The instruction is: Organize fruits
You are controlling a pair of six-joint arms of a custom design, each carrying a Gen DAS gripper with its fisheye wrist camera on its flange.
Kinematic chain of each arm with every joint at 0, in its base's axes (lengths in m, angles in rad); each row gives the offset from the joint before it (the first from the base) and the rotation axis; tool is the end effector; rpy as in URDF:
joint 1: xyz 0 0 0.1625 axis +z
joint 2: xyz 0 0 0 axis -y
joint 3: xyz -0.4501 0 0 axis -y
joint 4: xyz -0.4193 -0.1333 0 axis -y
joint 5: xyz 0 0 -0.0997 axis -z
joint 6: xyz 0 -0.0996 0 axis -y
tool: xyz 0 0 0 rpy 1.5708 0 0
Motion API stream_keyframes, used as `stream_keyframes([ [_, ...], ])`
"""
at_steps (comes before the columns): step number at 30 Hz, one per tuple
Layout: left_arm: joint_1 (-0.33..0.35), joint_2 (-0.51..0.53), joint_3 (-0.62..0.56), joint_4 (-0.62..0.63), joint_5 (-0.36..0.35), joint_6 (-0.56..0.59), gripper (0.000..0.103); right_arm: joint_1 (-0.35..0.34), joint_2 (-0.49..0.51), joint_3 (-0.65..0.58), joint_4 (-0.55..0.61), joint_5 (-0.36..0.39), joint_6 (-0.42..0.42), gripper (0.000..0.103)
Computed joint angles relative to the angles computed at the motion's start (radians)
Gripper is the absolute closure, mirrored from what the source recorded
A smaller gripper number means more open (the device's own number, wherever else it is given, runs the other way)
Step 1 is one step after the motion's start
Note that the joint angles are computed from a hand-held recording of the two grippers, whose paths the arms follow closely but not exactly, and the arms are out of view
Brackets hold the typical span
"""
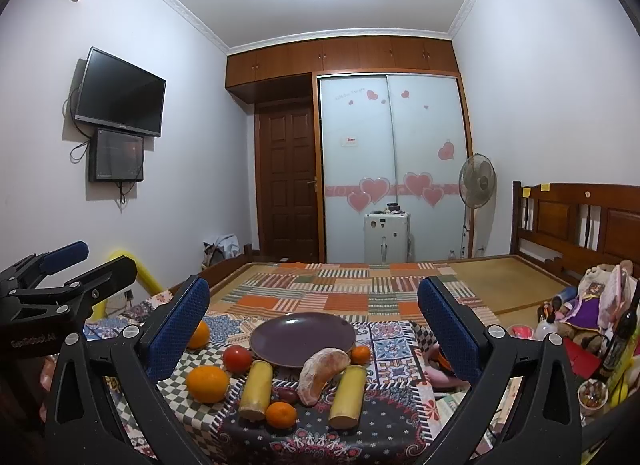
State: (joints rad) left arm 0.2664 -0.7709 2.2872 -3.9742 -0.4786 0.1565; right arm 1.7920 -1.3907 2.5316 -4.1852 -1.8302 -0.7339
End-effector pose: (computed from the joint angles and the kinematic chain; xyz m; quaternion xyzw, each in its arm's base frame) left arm -0.3702 -0.3308 0.1058 0.3490 0.7236 -0.5627 0.1948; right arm 0.1843 -0.3284 0.3140 0.2604 -0.6922 0.6202 0.2616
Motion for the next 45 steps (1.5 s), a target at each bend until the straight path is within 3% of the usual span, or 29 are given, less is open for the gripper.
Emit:
stream_keyframes([
  [45,0.009,-0.005,-0.003,0.000,-0.023,0.005,0.000,-0.004,-0.009,0.005,-0.003,0.010,-0.001,0.000],
])
